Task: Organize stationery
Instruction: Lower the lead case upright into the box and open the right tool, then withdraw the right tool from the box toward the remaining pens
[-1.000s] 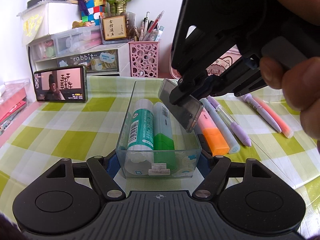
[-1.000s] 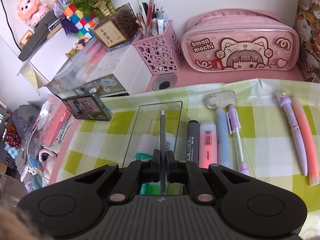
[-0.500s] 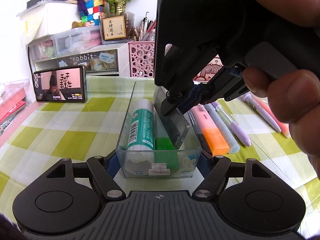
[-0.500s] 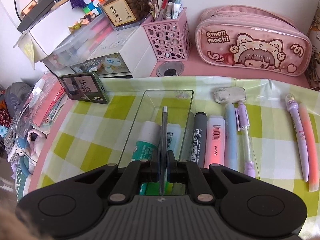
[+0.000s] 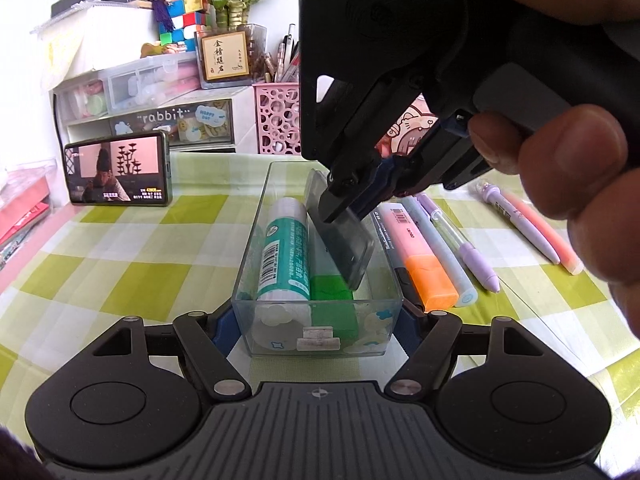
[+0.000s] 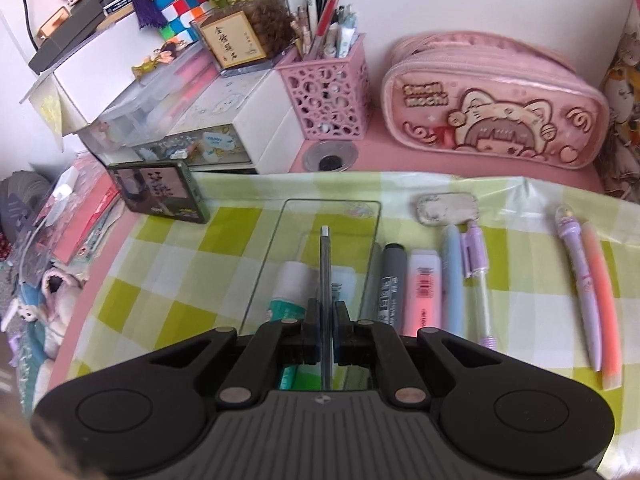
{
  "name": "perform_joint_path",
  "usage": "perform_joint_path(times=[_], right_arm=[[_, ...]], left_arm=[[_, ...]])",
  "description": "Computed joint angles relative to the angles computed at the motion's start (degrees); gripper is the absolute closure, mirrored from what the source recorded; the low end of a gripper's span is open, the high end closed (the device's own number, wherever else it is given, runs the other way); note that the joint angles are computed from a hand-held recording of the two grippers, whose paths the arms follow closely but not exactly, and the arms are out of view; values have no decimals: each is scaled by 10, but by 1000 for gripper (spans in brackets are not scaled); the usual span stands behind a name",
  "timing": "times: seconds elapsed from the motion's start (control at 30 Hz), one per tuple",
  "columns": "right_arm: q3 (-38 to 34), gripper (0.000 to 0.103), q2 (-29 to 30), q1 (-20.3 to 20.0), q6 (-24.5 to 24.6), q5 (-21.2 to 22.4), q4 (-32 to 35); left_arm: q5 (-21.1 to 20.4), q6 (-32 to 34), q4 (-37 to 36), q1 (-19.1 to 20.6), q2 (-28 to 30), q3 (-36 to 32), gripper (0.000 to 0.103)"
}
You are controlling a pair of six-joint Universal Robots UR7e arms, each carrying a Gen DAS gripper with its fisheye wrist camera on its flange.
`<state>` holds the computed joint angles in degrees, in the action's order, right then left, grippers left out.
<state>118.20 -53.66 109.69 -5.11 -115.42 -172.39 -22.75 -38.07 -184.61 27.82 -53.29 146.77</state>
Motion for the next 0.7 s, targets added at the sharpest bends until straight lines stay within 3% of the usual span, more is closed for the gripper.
perform_joint_path(times=[0.27, 0.6, 0.7], right_arm=[[18, 94, -29, -52, 96, 110, 14], [2, 94, -9, -34, 18, 72, 26], [-4, 93, -12, -38, 34, 79, 53]], left_arm=[[1, 0, 0, 0, 0, 1, 30], [1, 2, 0, -1, 0, 1, 30], [1, 10, -4, -1, 1, 1, 29]])
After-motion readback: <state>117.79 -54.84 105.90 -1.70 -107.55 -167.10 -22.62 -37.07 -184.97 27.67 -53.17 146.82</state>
